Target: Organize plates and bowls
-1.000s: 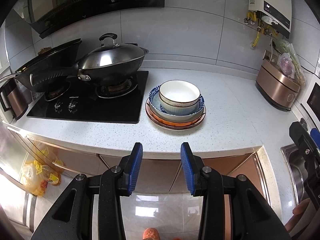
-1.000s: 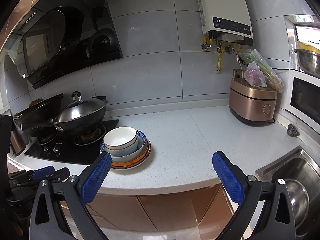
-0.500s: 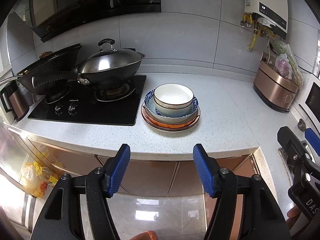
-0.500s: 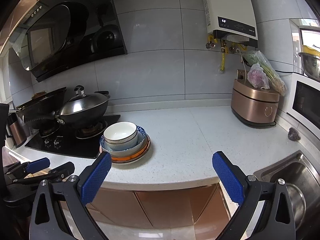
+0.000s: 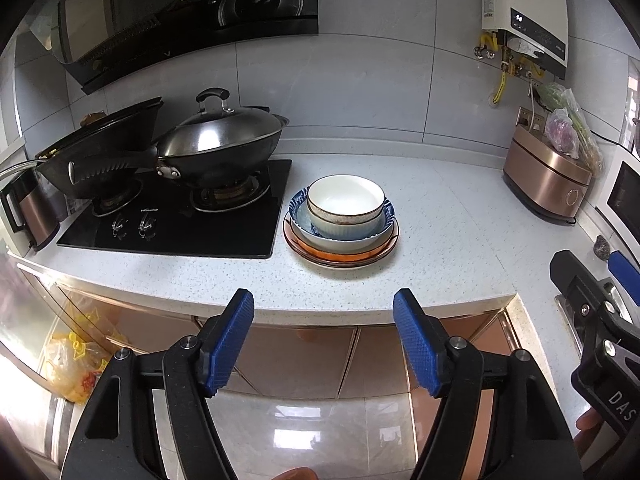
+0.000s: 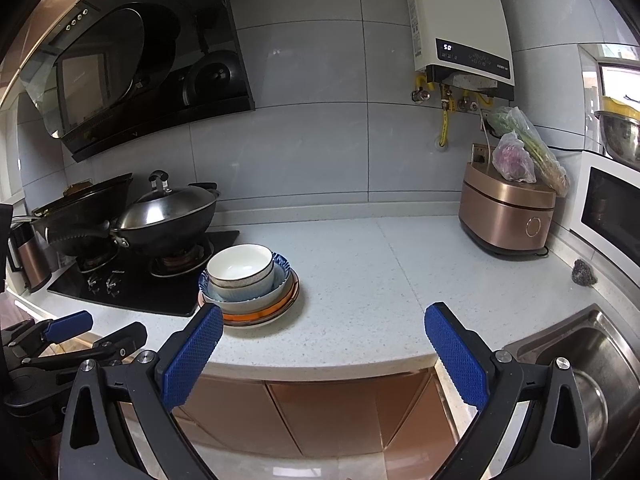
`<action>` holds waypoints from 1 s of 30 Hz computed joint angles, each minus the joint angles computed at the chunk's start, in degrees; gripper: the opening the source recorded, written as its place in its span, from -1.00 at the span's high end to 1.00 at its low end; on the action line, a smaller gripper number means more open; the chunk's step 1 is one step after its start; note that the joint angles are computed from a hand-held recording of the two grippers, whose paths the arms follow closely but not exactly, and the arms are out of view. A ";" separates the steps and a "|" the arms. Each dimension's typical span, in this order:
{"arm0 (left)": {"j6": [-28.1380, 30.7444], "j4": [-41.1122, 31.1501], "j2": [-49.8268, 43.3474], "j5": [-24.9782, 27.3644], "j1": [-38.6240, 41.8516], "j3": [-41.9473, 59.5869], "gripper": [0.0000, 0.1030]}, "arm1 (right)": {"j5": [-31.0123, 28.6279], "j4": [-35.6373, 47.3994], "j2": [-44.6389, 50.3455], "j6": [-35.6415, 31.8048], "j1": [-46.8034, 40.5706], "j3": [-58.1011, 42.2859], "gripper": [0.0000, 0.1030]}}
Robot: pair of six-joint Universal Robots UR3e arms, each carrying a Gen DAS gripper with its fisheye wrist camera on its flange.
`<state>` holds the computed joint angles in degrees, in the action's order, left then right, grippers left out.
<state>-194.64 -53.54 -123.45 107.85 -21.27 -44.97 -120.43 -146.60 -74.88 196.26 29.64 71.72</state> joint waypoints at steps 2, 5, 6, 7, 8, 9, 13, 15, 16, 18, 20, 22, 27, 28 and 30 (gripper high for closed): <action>0.15 0.74 0.40 -0.29 0.14 -0.77 -0.29 | -0.93 -0.30 0.15 0.36 0.66 0.12 -1.00; 0.11 1.12 0.85 -0.46 0.26 -1.59 -0.29 | -1.77 0.04 0.41 0.80 1.32 -0.13 -1.00; -0.07 1.24 0.95 -0.40 0.17 -1.78 -0.29 | -2.02 0.14 0.40 0.90 1.47 -0.13 -1.00; -0.14 1.37 1.10 -0.51 0.21 -2.06 -0.29 | -2.22 0.29 0.39 1.07 1.62 -0.17 -1.00; -0.16 1.29 1.15 -0.53 0.18 -2.09 -0.29 | -2.49 0.56 0.40 1.32 1.81 -0.27 -1.00; -0.22 1.39 1.27 -0.51 0.11 -2.32 -0.29 | -2.76 0.68 0.34 1.52 1.98 -0.21 -1.00; -0.10 1.33 1.53 -0.94 -0.06 -2.60 -0.29 | -3.10 1.55 0.10 1.86 2.29 -0.45 -1.00; -0.13 1.24 1.72 -1.23 -0.16 -2.84 -0.29 | -3.42 1.69 0.16 1.82 2.57 -0.58 -1.00; -0.18 1.21 1.83 -1.39 -0.16 -2.93 -0.29 | -3.56 1.88 0.24 1.91 2.73 -0.79 -1.00; -0.29 1.32 1.99 -1.37 -0.25 -3.19 -0.29 | -3.69 2.13 0.31 1.91 2.87 -1.01 -1.00; -0.34 1.66 2.18 -1.33 -0.22 -3.55 -0.29 | -4.16 2.04 0.50 2.13 3.15 -1.22 -1.00; -0.60 2.09 2.59 -1.12 -0.19 -4.18 -0.29 | -4.53 1.86 0.66 2.31 3.41 -1.26 -1.00; -1.29 2.95 2.88 -0.54 -0.09 -4.72 -0.29 | -5.28 0.29 0.83 2.11 3.95 -0.49 -1.00; -1.42 4.01 3.21 -0.01 -0.15 -5.43 -0.29 | -5.49 -0.18 0.89 2.03 4.15 -0.27 -1.00; -1.55 5.72 3.58 0.85 -0.23 -6.26 -0.29 | -5.96 -1.75 0.96 1.47 4.42 0.36 -1.00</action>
